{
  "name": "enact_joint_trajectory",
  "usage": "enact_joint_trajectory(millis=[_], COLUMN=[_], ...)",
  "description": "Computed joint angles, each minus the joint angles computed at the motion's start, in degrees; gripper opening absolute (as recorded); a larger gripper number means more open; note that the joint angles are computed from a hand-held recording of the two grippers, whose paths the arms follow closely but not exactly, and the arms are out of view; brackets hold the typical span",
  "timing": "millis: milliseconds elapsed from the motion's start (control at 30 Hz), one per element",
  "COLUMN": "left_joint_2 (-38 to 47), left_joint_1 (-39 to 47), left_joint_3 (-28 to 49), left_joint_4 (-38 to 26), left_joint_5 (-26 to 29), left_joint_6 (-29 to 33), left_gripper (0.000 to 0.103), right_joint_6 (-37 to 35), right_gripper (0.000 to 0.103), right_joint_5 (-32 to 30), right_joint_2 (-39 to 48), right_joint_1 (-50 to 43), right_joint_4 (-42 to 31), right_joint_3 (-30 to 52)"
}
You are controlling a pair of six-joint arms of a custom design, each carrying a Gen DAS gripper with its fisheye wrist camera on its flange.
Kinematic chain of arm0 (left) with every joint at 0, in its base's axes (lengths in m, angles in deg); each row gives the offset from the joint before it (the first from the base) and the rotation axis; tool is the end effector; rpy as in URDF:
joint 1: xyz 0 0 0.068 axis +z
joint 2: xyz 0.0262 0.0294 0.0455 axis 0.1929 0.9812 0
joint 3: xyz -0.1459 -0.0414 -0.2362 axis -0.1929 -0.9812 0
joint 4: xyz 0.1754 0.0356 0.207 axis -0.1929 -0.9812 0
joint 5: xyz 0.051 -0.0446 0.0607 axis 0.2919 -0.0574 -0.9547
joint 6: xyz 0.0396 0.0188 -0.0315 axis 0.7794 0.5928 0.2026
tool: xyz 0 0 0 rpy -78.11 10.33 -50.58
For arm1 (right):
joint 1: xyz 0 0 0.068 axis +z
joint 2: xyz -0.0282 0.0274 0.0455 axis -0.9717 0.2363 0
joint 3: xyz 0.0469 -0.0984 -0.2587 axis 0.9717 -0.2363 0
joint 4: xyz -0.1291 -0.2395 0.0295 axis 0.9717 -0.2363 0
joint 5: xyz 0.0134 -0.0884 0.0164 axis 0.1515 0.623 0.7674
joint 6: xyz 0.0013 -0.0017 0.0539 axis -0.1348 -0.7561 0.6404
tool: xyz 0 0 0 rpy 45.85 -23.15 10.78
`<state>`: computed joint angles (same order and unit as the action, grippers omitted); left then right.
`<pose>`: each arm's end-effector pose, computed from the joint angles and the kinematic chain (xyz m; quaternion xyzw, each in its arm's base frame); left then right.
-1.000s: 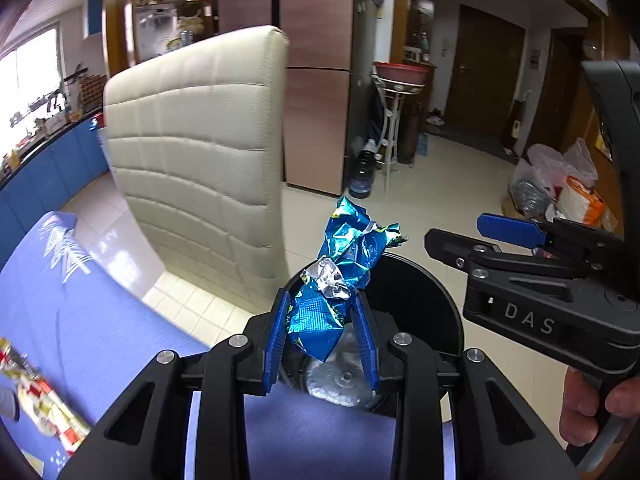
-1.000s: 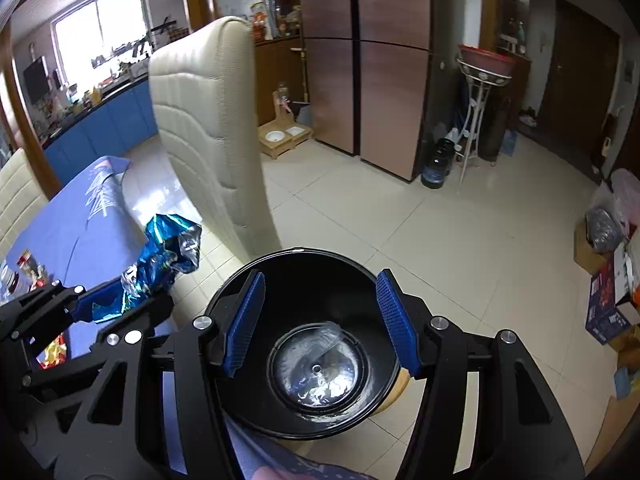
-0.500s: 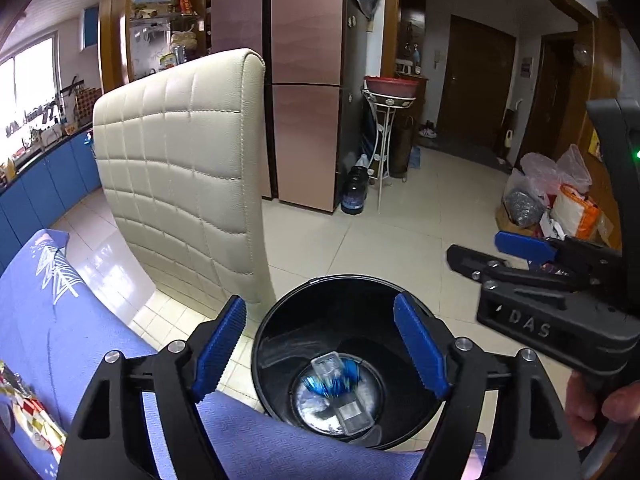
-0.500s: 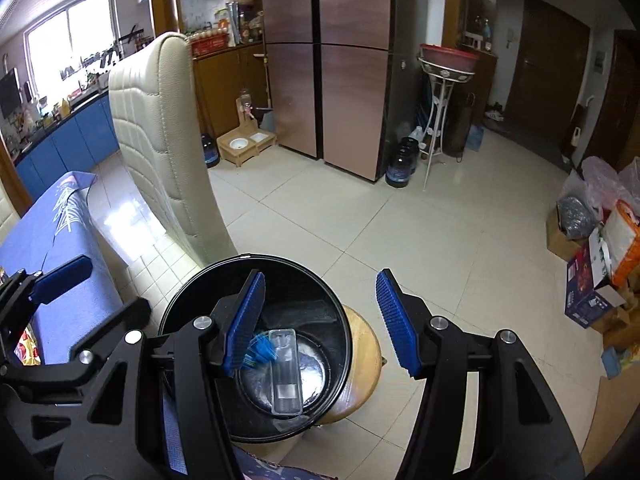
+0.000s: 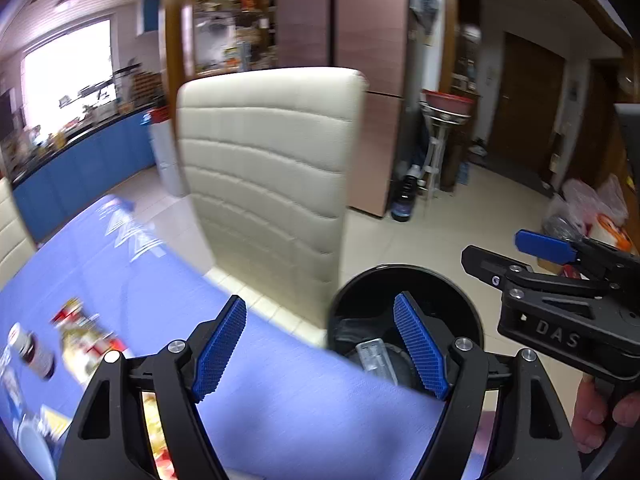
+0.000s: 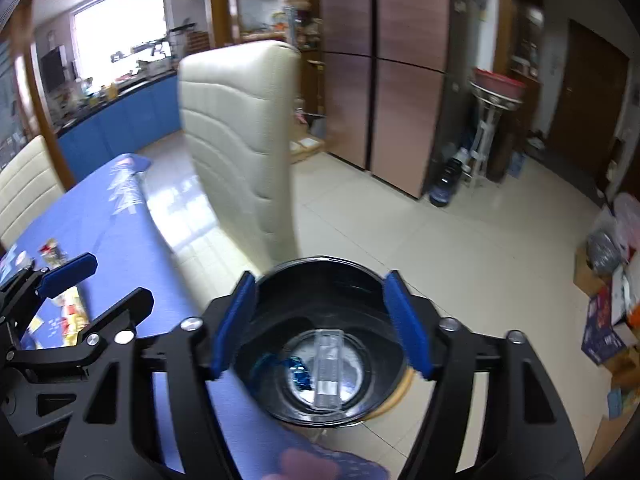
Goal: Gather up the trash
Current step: 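Open the right tool over the bin while the left tool releases the foil wrapper, then move both tools back over the table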
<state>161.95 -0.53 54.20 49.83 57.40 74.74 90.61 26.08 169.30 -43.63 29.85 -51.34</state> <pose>0.2974 -0.0679 0.0884 0.1926 0.8849 -0.0946 0.4133 0.2635 0.1488 0.1081 0.0915 0.9113 -0.0176 0.4010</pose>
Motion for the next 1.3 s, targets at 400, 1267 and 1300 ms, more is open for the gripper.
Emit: enact_joint_trajectory(millis=[400,1267,1300], left_joint_2=[-13.39,6.41,7.64], left_joint_1=[20.21,62.02,62.36], left_joint_3=[-10.14,-10.87,-10.39], left_joint_4=[-3.35,6.04,6.58], left_joint_5=[0.78,2.84,2.71], left_joint_6=[2.93,13.53,13.44], left_gripper=[0.083,0.090,0.090], right_joint_6=[-2.51,-6.16,-6.35], right_gripper=[0.082,0.096,0.096], right_joint_5=[-1.78,-4.02,-4.00], right_joint_2=[8.50,34.57,35.26], right_joint_1=[13.47,24.13,23.96], right_joint_4=[-2.53,-11.99,-12.03], right_joint_3=[13.36,41.31,41.95])
